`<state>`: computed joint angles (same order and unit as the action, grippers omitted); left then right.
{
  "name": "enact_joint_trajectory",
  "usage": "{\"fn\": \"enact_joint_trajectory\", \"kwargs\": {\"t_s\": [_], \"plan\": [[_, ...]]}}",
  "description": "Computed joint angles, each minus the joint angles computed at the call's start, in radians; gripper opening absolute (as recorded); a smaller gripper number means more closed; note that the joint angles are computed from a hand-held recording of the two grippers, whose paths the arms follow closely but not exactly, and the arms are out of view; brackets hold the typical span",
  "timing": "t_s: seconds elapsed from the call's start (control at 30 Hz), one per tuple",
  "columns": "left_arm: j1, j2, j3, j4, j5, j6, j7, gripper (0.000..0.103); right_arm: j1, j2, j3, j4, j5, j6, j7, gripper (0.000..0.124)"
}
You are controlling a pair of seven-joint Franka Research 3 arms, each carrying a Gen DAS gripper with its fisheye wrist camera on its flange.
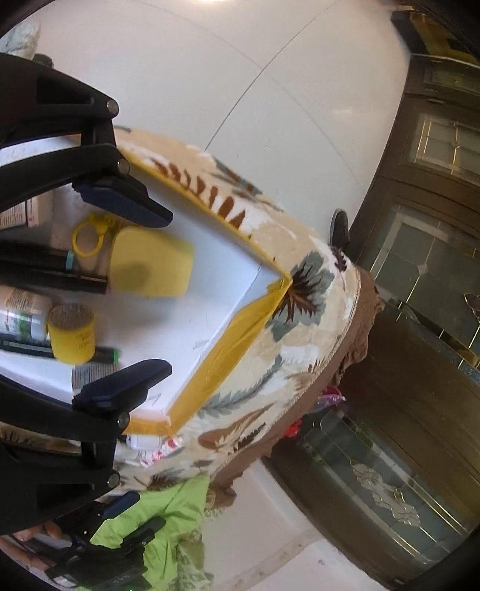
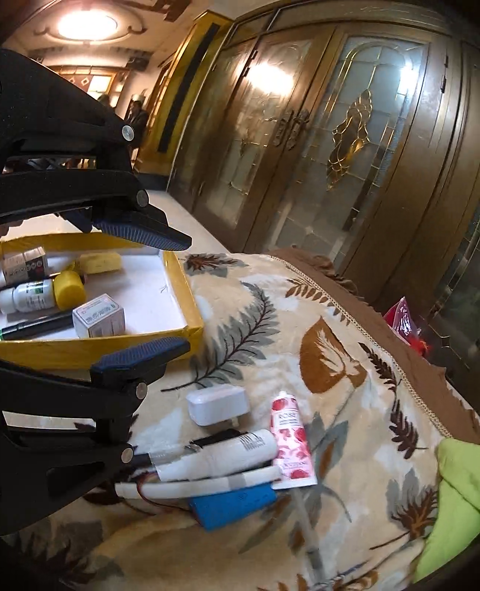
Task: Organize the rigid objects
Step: 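Lower the yellow case and yellow container into the tray, open both tools, then grasp the clear pen with the right tool while the left grasps the white tube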
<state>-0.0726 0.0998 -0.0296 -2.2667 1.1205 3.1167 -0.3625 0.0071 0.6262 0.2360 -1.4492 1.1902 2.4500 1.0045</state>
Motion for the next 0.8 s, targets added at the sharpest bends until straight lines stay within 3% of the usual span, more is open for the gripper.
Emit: {"fn": "enact_joint_trajectory", "kwargs": {"t_s": [0.23, 0.37, 0.57, 0.7, 0.8], "plan": [[-0.044, 0.011, -0.048, 0.056, -0.057, -0.081, 0.088, 0.074, -0.018, 0.015, -0.044, 0.021, -0.055, 0.067, 0.156, 0.049], [-0.066, 0.043, -0.087, 0.099, -0.194, -0.085, 0.242, 0.074, -0.031, 0.027, -0.076, 0.023, -0.114, 0.092, 0.299, 0.049], [-0.067, 0.126, -0.200, 0.183, -0.499, -0.105, 0.597, 0.074, -0.087, 0.049, -0.074, 0.052, -0.164, 0.073, 0.346, 0.049], [-0.107, 0.148, -0.205, 0.217, -0.576, -0.132, 0.693, 0.074, -0.090, 0.033, -0.128, 0.018, -0.258, 0.145, 0.376, 0.049], [-0.128, 0.160, -0.209, 0.232, -0.640, -0.145, 0.769, 0.074, -0.119, 0.077, -0.124, 0.051, -0.299, 0.133, 0.400, 0.047]]}}
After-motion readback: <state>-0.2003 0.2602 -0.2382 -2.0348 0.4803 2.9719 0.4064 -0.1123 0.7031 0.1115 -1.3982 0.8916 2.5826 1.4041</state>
